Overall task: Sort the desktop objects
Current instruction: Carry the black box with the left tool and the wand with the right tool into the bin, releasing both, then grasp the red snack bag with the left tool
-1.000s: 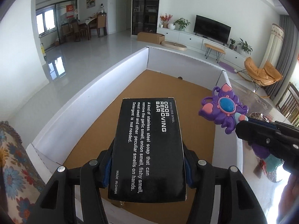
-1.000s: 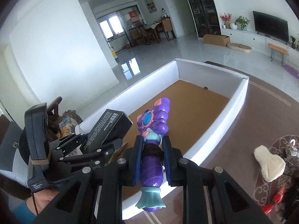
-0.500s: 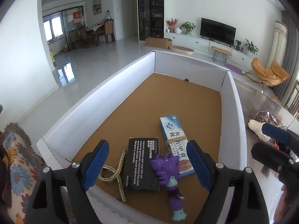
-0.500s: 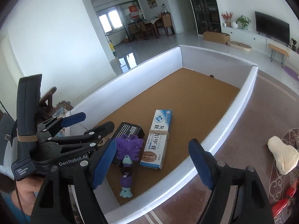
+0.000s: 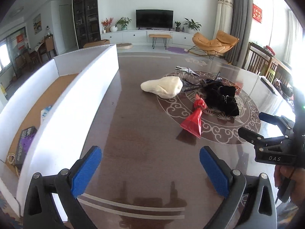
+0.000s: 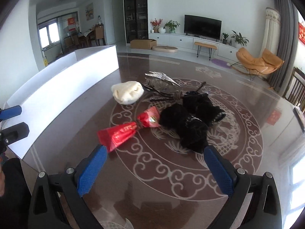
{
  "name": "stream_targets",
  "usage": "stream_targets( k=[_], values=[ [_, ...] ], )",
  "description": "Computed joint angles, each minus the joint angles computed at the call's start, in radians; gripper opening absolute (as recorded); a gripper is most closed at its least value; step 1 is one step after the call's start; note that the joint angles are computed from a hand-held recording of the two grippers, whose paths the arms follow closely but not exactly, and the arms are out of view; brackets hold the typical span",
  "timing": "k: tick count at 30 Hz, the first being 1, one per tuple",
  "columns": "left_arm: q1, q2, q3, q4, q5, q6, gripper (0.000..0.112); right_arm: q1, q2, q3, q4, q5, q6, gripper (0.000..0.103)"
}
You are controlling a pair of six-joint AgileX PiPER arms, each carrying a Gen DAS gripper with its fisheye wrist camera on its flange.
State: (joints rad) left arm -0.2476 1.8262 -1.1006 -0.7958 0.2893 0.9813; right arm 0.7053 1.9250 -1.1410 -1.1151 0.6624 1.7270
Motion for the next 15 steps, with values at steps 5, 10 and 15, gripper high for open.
stream_targets(
  k=[5,10,15],
  values=[
    [-0.082,0.128,-0.045,0.142,-0.022,-0.120,0.103,0.003,-0.063,0.163,0.026,-0.001,0.045,0.102],
    [-0.108,0.181,-0.077,0.167,-0.005,-0.117,0.103,-0.023,-0.038,0.161,0.095,-0.037,0.009,0.102],
    [-0.107,0.195,-0.083,0.118,-0.010,-0.070,0.103,-0.039,-0.035,0.157,0.123,-0.054,0.016,0.103]
  ],
)
